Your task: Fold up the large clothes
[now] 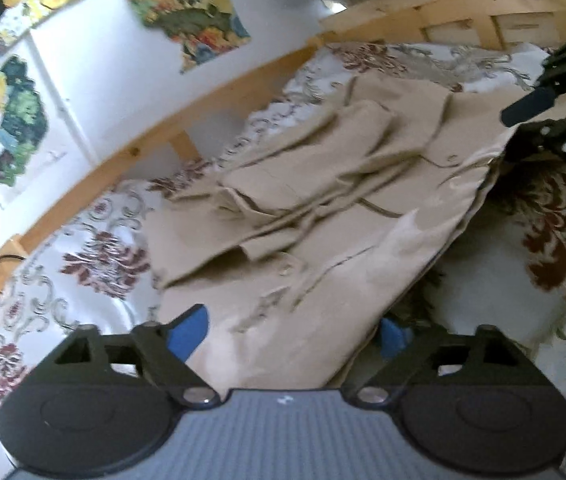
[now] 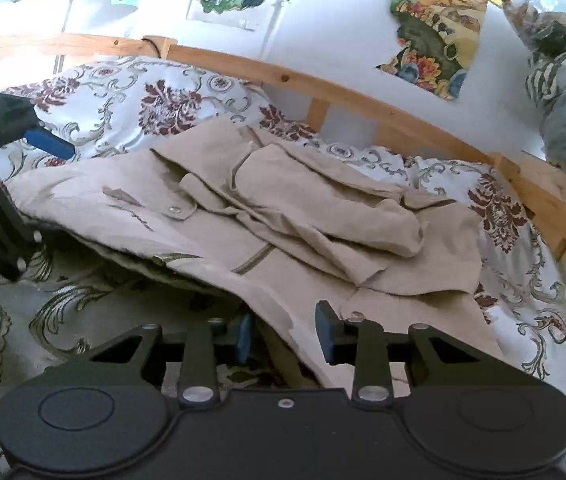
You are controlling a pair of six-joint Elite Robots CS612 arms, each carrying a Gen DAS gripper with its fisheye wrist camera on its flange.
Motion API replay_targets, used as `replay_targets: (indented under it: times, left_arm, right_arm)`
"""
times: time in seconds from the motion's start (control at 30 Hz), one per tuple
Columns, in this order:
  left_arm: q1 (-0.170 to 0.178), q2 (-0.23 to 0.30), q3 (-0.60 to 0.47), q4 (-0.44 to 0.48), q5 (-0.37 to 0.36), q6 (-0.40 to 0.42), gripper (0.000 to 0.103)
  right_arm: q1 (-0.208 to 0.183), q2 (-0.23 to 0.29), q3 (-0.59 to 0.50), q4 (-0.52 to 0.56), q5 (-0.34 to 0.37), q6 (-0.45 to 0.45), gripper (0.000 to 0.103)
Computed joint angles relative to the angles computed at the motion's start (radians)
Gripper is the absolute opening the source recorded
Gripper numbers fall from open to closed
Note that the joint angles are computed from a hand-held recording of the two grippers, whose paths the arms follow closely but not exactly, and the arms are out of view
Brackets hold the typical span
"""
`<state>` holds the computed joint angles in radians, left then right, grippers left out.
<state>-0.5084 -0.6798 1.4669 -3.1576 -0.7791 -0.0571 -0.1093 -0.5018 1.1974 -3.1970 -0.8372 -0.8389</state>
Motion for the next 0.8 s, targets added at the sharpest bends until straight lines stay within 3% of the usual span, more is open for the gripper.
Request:
replay_targets:
  times: [0.27, 0.3, 0.33, 0.4, 0.5, 0.6, 0.67, 0.73, 0.8]
  left_arm:
    - [0.0, -0.014, 0.026, 0.071, 0.062, -0.134, 0.055]
    - [0.002, -0.019, 0.032, 0.067, 0.054, -0.143, 0.027]
    - [0.006, -0.026, 0.036, 0.072, 0.04, -0.157, 0.01]
    - [0.019, -0.038, 0.038, 0.044, 0.001, -0.199, 0.009]
    - [0.035, -0.041, 0.013, 0.005, -0.019, -0.237, 0.008]
    - [0.04, -0.03, -0.017, -0.022, 0.007, -0.228, 0.007]
    - [0.045, -0.029, -0.03, 0.007, 0.009, -0.259, 0.009]
    - [0.046, -0.028, -0.031, 0.059, 0.024, -0.31, 0.016]
    - [0.048, -0.031, -0.017, 0.105, 0.024, -0.378, 0.022]
  right_arm:
    - [-0.004, 0.013, -0.009, -0.071, 0.003, 0.038, 0.035]
    - [-0.003, 0.012, -0.009, -0.063, 0.0, 0.031, 0.035]
    - [-0.002, 0.011, -0.008, -0.046, -0.014, 0.009, 0.035]
    - [0.004, 0.0, -0.003, 0.034, -0.061, -0.082, 0.043]
    - [0.01, -0.011, -0.002, 0.139, -0.142, -0.179, 0.047]
    - [0.013, -0.013, 0.002, 0.129, -0.247, -0.211, 0.049]
    - [0.017, -0.01, -0.013, 0.163, -0.342, -0.176, 0.049]
    - [0.013, -0.002, -0.039, 0.186, -0.391, -0.079, 0.05]
    - [0.012, 0.01, -0.055, 0.13, -0.438, 0.016, 0.049]
